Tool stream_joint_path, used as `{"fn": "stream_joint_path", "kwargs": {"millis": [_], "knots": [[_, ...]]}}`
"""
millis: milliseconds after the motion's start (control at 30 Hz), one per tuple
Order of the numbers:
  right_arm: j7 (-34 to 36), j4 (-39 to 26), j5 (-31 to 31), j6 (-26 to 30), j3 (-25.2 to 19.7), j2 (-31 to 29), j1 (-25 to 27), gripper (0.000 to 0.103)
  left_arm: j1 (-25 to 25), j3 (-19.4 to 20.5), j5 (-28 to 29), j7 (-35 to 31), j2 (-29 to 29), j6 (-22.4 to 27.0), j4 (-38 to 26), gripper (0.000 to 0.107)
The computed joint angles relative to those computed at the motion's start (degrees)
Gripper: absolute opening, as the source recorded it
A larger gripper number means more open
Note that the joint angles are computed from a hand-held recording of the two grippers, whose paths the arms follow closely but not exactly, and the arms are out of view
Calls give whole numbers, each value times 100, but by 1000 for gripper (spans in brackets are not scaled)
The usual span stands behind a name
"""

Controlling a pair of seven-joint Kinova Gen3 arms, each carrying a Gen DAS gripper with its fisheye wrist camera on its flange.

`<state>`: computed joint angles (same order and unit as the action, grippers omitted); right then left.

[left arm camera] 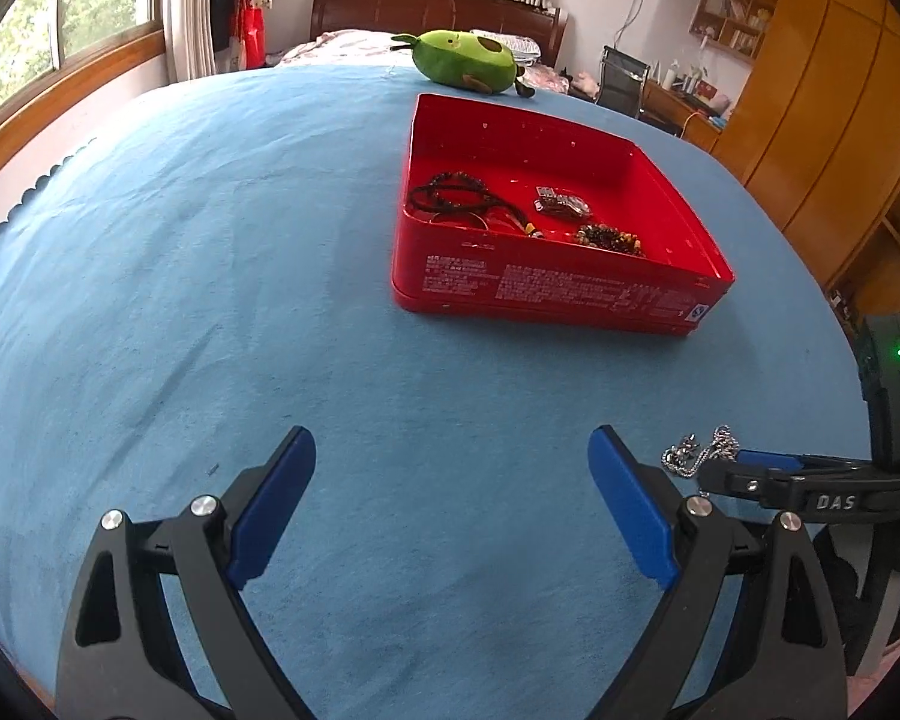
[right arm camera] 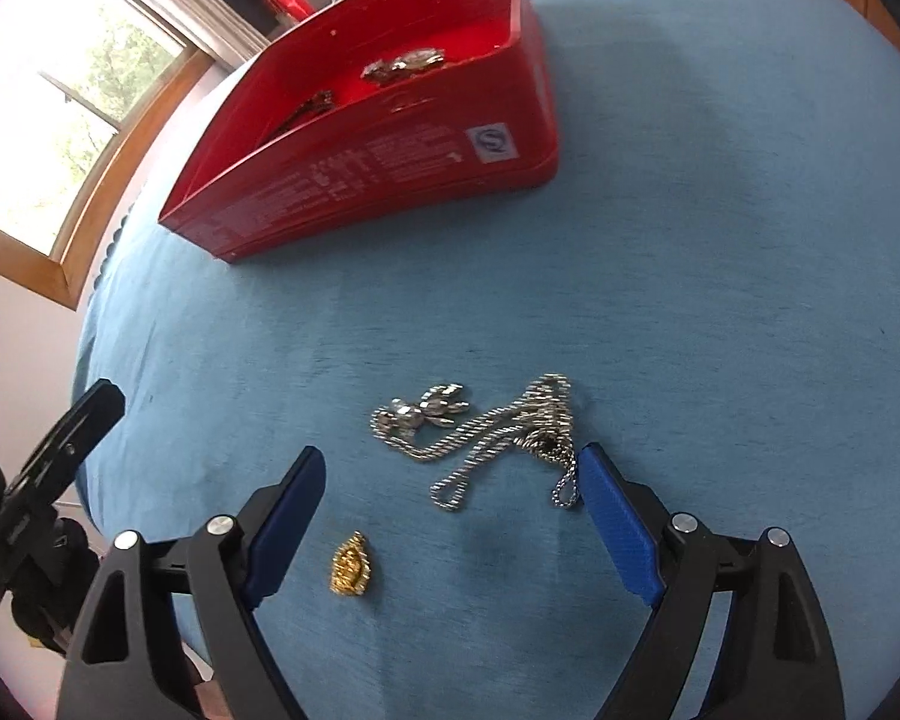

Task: Organize jewelry
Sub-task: 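Withdraw both tools from the tin toward the silver chain and gold pendant, then grasp the silver chain with the right tool while the left tool grasps the gold pendant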

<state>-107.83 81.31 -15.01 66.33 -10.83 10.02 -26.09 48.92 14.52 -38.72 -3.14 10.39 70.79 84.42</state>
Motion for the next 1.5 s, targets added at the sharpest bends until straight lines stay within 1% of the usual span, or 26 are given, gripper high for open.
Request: {"fn": "stream_joint_path", "kwargs": {"millis": [67,133,200,267,300,333,367,400,467,500,567,600,800,933,967,1033,1100,1267,1400,1500], "knots": [[-135,-119,167,28,-12,82,-114,85,9,9,-3,20,-29,-36,33,91],[-199,-227,329,27,-44,159,-245,82,6,22,-7,33,-55,-77,71,91],[-362,-357,639,58,-55,237,-455,79,7,34,-16,54,-62,-91,101,91],[-563,-487,1080,129,-58,304,-725,70,-16,40,11,52,-84,-129,133,91],[-644,-488,1235,133,-65,308,-835,68,-27,45,28,66,-110,-156,169,91],[-694,-520,1363,158,-64,329,-912,63,-45,54,57,67,-135,-196,203,91],[-734,-538,1481,168,-58,350,-976,56,-63,67,82,51,-155,-224,225,91],[-807,-577,1655,202,-48,374,-1073,52,-74,82,97,36,-158,-244,230,91],[-882,-573,1906,222,-27,362,-1183,36,-92,107,136,2,-171,-311,245,91],[-858,-557,1926,208,-30,345,-1177,31,-100,118,159,-18,-173,-355,255,91],[-788,-471,1890,128,-35,290,-1122,18,-113,145,239,-124,-151,-431,227,91],[-741,-411,1846,75,-40,252,-1078,15,-118,157,296,-210,-126,-471,196,91],[-365,-81,1286,-64,-30,-14,-640,13,-47,143,720,-799,173,-625,-167,90],[-258,188,1093,-148,18,-225,-390,13,-75,77,1259,-1303,372,-854,-399,89],[-227,270,1074,-162,34,-300,-328,13,-68,53,1371,-1409,421,-886,-452,83],[-170,406,1033,-193,48,-410,-223,13,-39,2,1571,-1610,570,-835,-626,76],[-100,533,973,-230,61,-514,-120,13,18,-65,1727,-1760,741,-729,-821,72],[98,759,780,-343,87,-675,90,13,100,-233,2087,-2035,1098,-542,-1237,58],[261,869,641,-491,72,-678,169,12,113,-343,2337,-2188,1325,-486,-1461,54],[402,916,492,-555,89,-688,234,12,228,-464,2312,-2201,1517,-268,-1710,51]]}}
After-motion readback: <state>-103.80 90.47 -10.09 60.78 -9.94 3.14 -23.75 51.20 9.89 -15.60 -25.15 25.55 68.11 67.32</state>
